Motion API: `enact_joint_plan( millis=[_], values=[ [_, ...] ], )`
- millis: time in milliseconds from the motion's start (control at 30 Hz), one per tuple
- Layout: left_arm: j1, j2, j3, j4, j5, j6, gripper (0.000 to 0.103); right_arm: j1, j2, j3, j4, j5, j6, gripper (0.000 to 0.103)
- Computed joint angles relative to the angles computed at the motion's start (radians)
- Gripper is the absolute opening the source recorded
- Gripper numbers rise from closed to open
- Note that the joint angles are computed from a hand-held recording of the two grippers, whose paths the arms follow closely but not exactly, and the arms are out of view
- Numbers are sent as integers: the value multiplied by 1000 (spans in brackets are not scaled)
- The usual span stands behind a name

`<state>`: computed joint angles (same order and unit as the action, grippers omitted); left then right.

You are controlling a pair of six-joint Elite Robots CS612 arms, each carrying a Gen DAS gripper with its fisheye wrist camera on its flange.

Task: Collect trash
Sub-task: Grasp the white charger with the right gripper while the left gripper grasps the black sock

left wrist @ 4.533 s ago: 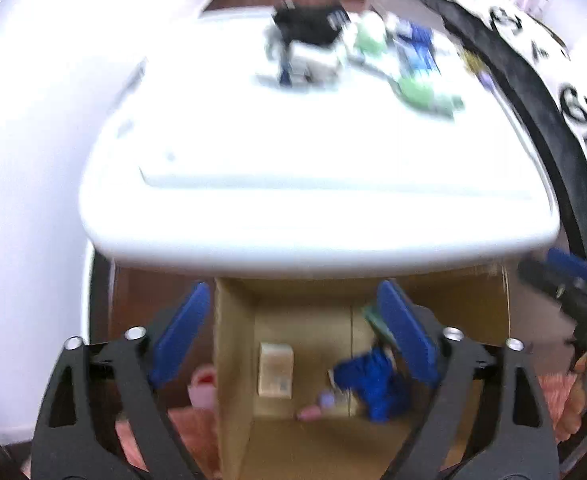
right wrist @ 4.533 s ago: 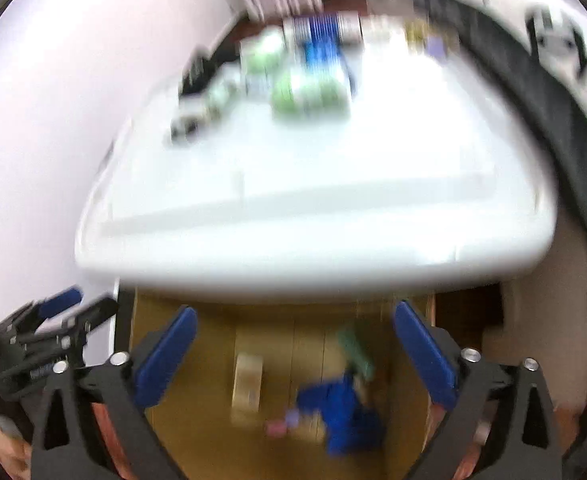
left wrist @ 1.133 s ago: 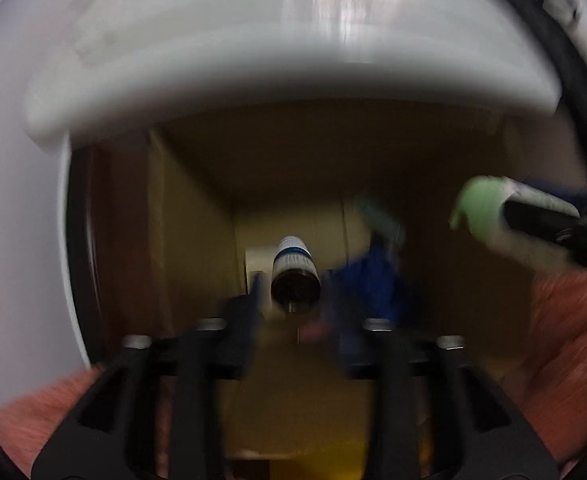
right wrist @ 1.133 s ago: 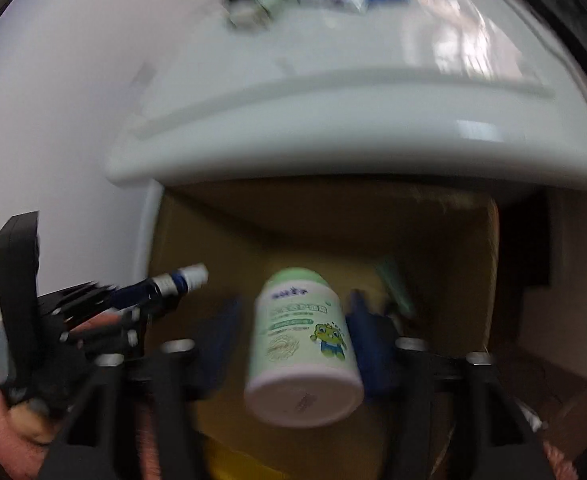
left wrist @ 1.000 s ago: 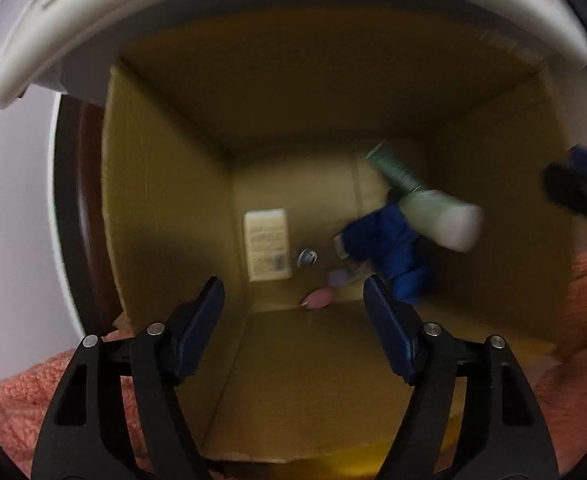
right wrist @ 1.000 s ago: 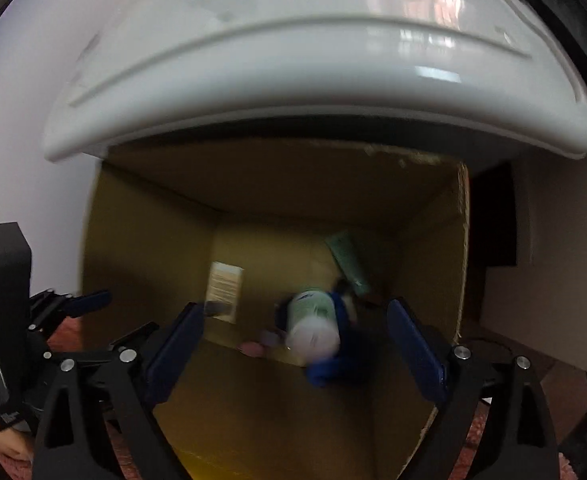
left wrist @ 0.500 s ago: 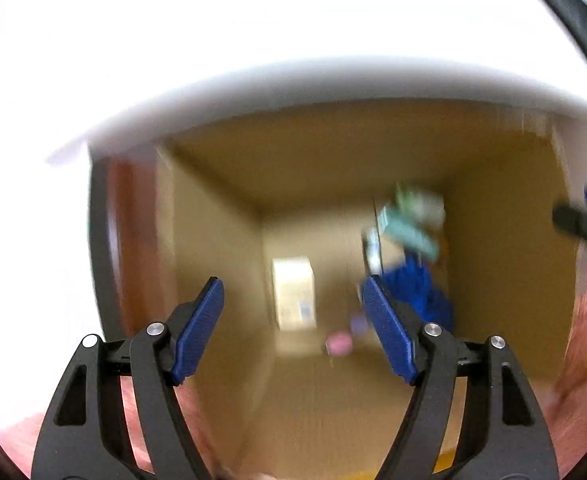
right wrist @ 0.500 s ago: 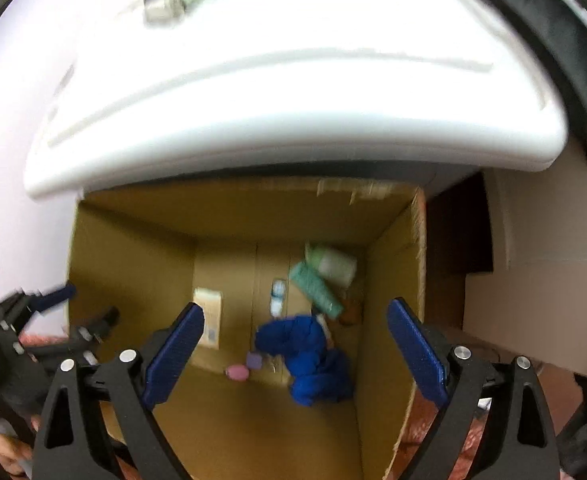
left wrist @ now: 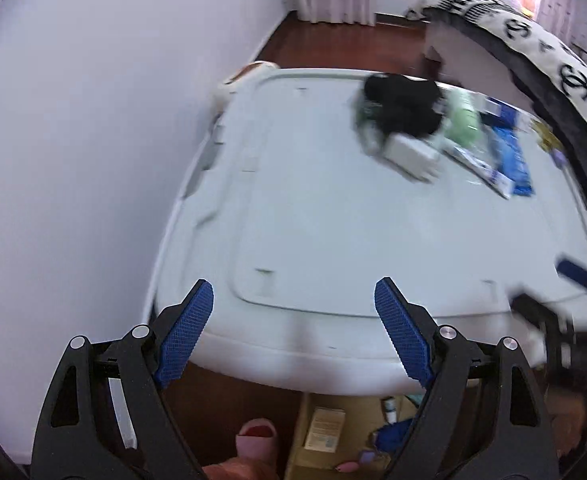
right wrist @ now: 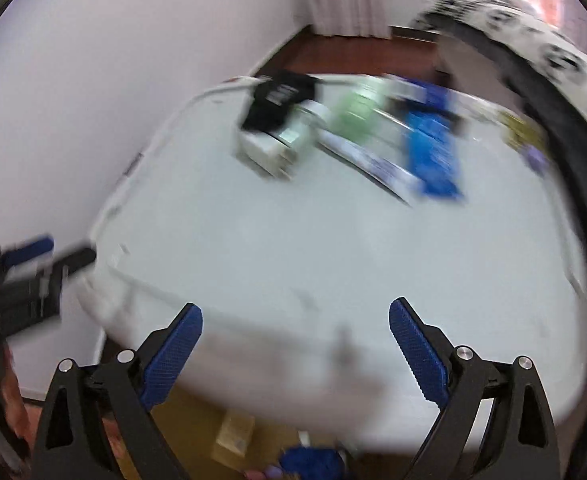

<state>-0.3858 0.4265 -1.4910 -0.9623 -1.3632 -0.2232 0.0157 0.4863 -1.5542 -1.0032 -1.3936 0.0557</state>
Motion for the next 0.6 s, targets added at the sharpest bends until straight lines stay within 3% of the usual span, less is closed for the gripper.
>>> enact_joint_plan(
  millis=[133,200,267,400,500,600],
  values=[
    [38,-2,6,40,-125,-66,81,25,-45,177,-173,17,-79,91],
    [48,-1,11,45,-176,-82,81,34,-67,248,-227,10,-115,84],
    [50,-2,15,41,-193,-87,81,48,-98,334,-276,-30,-160,76],
    [56,-4,11,21,-227,-88,81,63,-135,441,-319,-100,-209,70],
    [55,-1,5,17,-232,-82,81,76,-149,489,-353,-136,-259,69],
    [58,-1,8,35,-242,-86,81,99,-159,512,-357,-223,-282,63]
  ],
)
